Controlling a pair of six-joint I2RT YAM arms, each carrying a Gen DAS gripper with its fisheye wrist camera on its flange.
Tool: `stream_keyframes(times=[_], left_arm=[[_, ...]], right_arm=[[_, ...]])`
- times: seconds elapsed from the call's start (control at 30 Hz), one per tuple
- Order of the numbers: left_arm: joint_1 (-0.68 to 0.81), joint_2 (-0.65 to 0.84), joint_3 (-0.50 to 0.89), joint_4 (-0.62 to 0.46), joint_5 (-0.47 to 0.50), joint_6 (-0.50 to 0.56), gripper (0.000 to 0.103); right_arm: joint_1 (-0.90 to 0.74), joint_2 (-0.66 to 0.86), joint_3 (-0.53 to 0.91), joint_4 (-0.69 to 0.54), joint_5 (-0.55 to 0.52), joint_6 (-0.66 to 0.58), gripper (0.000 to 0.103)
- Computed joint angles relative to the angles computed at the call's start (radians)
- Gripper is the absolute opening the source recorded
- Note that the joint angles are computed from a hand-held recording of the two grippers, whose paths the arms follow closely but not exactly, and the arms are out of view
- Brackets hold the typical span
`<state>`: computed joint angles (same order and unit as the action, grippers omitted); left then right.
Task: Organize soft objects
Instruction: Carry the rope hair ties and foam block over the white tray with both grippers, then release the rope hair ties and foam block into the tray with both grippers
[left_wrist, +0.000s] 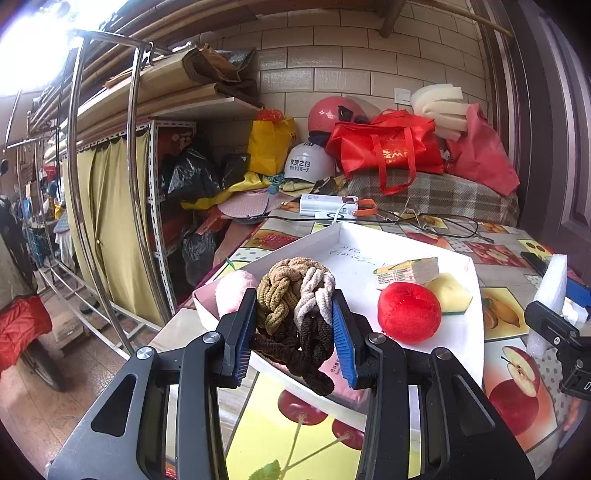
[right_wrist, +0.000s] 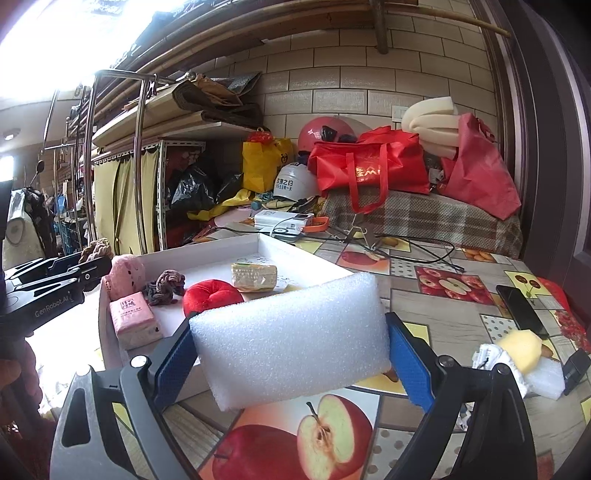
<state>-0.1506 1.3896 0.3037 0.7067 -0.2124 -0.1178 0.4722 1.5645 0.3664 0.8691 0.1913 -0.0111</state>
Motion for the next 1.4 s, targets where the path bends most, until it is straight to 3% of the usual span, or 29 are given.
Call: stream_keyframes(times=[0.27,0.43,0.7,0.83,1.0,1.03,1.1,1.13,1.4], left_arm=[[0.063,0.113,0.101,0.007,0.096,0.040,0.038],[0.091,0.179,0.190,-0.057,0.164,0.046,0.038],[0.118,0.236,0.277,-0.134,0.195,0.016,0.038],[0.130,0.261,0.325,-0.202,0.219,0.009,0.038],[0.092,0.260,0.322,-0.188,0.176,0.047,0.040],[0.080,0.256,0.316,-0.180,0.148,0.051,0.046],[0.069,0.249,0.297,-0.149,0.099,0.046,0.072],[0.068,0.243,0.284,-0.128,0.087,0.042,0.102],[0.078,0.238,0.256,-0.073,0.040,0.026,0.103]], right_arm=[[0.033,0.117,0.147,-0.041,-0.008,0.007,0.094],[0.037,0.196,0.304,-0.203,-0.077,-0.026,0.094],[0.005,0.295,0.481,-0.366,-0.090,0.027,0.094],[-0.012,0.341,0.555,-0.411,-0.067,0.057,0.094],[-0.011,0.336,0.546,-0.401,-0.064,0.062,0.095],[-0.008,0.336,0.545,-0.397,-0.060,0.056,0.096],[-0.002,0.337,0.546,-0.397,-0.057,0.045,0.103],[-0.002,0.341,0.555,-0.403,-0.055,0.039,0.103],[0.022,0.344,0.549,-0.367,-0.005,-0.005,0.103]])
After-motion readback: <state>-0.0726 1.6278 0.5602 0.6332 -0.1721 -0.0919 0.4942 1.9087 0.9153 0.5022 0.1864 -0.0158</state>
